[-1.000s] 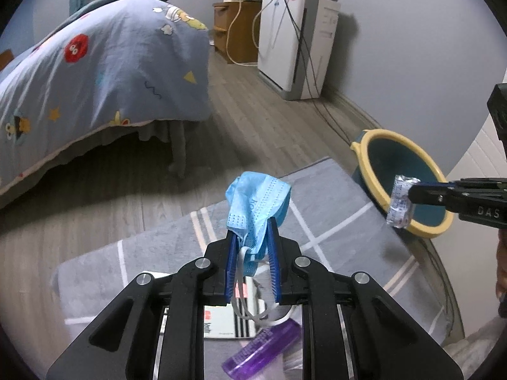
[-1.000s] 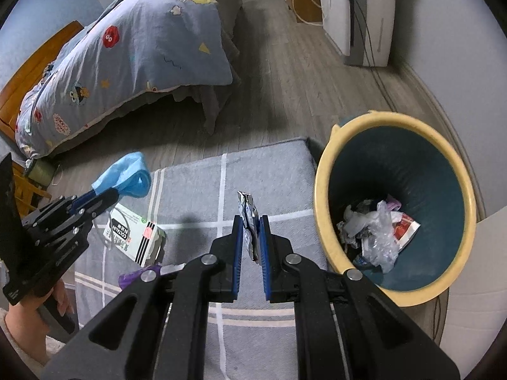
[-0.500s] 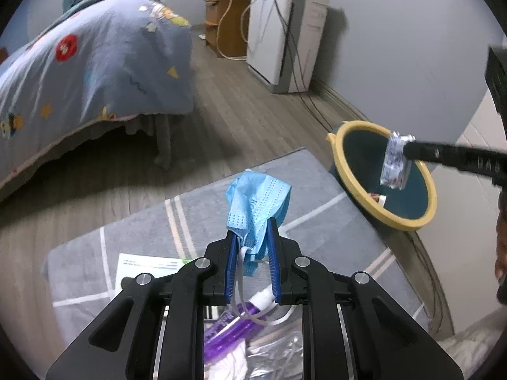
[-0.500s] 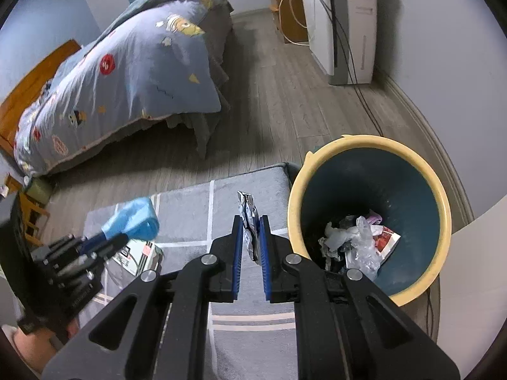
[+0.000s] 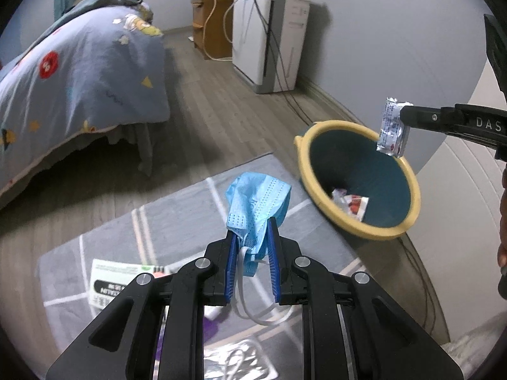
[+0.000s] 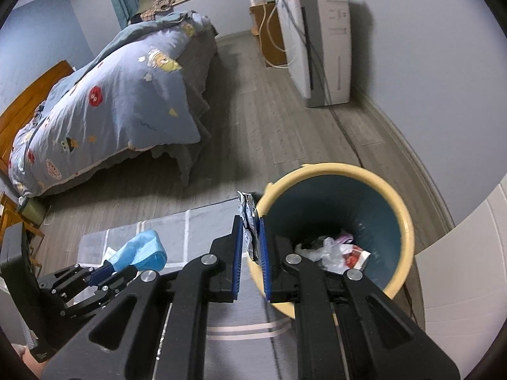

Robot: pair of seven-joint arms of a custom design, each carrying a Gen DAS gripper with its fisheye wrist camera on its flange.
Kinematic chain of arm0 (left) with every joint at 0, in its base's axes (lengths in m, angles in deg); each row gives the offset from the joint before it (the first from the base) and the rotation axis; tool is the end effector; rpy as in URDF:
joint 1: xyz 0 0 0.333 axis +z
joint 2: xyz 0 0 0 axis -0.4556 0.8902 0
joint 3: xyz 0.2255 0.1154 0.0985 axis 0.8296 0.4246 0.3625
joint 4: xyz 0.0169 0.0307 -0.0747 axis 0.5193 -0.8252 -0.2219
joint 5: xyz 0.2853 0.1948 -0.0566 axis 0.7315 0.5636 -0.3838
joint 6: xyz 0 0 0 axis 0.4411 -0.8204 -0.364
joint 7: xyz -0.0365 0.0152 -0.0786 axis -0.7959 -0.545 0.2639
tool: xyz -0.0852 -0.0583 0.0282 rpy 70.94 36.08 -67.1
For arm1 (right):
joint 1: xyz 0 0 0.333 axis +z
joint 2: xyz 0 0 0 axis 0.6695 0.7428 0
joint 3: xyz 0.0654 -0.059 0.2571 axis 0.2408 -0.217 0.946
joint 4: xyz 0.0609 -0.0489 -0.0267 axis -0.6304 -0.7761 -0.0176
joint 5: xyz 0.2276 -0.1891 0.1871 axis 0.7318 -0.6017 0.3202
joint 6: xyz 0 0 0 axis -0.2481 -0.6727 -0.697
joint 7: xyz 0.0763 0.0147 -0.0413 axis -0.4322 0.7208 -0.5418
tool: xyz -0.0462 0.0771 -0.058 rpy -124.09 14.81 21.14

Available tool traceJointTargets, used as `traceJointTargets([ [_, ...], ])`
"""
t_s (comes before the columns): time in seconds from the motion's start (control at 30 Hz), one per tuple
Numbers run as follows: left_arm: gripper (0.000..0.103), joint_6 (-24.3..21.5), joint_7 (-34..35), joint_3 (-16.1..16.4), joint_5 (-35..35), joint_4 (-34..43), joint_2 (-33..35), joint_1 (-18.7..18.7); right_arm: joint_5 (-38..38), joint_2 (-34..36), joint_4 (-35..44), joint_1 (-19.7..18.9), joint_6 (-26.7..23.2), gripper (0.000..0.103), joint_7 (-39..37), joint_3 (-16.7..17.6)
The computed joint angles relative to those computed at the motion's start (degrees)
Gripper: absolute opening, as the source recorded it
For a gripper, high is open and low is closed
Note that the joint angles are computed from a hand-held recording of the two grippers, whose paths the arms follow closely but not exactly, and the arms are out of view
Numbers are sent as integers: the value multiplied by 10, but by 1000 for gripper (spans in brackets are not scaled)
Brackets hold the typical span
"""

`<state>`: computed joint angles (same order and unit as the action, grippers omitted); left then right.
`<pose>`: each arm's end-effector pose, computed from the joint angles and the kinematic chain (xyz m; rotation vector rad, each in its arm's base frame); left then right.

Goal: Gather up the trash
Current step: 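Carry the blister pack and mask over the bin and open both tools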

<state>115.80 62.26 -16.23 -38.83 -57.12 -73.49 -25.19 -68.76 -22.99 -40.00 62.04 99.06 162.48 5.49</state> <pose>0.5346 -0.0258 0.5969 -1.2466 2.4753 -0.8840 0.4746 0.2431 0.6641 -1.4294 2.0910 -0.5534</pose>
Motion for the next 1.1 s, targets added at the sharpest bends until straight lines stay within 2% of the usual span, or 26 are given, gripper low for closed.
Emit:
traceJointTargets([
  [0.27,19,11,-1,-13,6,-3,-16,-26,3,-55,-58,-31,9,10,9,-2],
  [0.57,19,9,-6,-29,8,10,-12,-57,-12,-67,-67,-55,-14,10,-11,5],
  [0.87,19,13,-1,-38,16,-1,-6,-76,5,-87,-107,-78,-13,10,-10,-2],
  [1.1,19,24,-5,-49,16,3,14,-85,38,-111,-164,-99,14,10,-1,-14],
])
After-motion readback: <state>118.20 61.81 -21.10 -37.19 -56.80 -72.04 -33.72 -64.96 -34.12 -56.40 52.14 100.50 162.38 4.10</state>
